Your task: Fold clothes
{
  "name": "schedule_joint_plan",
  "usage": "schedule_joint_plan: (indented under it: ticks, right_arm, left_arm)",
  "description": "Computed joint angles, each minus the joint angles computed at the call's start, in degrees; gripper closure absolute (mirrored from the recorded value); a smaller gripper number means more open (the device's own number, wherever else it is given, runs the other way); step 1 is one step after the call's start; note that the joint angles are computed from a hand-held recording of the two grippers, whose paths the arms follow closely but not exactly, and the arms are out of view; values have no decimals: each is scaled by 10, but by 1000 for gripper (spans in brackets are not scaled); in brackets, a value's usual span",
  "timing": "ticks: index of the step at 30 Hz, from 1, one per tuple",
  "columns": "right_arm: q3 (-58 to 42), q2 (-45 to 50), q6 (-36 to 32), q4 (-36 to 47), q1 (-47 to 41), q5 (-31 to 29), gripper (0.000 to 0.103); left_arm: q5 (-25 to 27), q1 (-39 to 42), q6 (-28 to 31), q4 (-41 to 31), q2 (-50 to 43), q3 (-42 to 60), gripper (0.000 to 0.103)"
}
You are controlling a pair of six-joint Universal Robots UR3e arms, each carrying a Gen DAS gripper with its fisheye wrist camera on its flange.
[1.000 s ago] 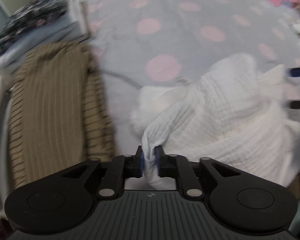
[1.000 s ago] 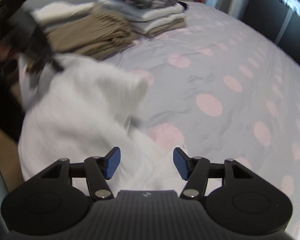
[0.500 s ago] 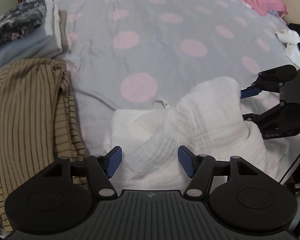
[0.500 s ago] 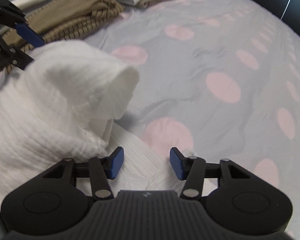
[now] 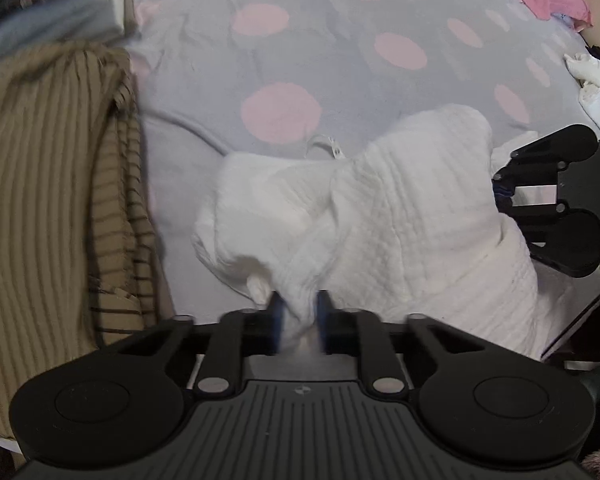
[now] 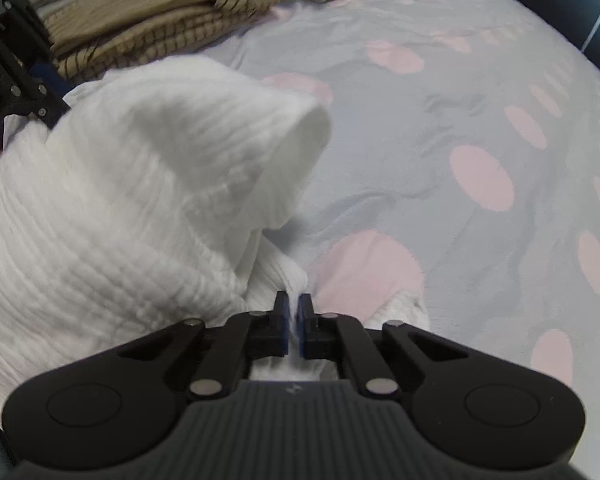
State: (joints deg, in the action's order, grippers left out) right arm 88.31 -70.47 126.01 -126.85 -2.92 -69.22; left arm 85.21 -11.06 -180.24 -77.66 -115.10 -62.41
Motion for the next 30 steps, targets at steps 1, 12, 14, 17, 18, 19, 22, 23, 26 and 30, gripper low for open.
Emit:
schedule_joint_plan:
  ticks: [1, 12, 14, 17, 18, 19, 22, 23, 26, 30]
  right_arm:
    - [9, -9, 9, -17, -5, 4, 99]
    - [87, -120, 156, -276, -109, 12, 99]
    - [92, -144, 172, -314, -142, 19, 99]
    - [86, -170, 213, -356, -199, 31, 99]
    - [80, -175, 226, -364, -217, 32, 99]
    - [72, -177, 238, -369, -236, 33, 99]
    - [42, -174, 270, -380, -288, 24, 99]
    - [31, -169, 278, -382, -303, 18, 99]
    - [-4, -146, 300, -388, -342, -20, 99]
    - [-81, -79, 332, -330, -366, -96, 99]
  left_arm:
    - [6, 0, -4, 19, 13, -15, 97]
    - [55, 13, -73, 200, 132, -123, 99]
    - [83, 2, -81, 226, 131, -113, 99]
    - [119, -9, -84, 248, 127, -87, 100]
    - [125, -11, -87, 252, 127, -80, 100]
    - [131, -13, -85, 254, 125, -72, 100]
    - [158, -21, -81, 246, 102, -29, 100]
    - [164, -22, -79, 242, 95, -14, 100]
    - [173, -24, -64, 217, 69, 32, 100]
    - [175, -24, -39, 163, 27, 86, 100]
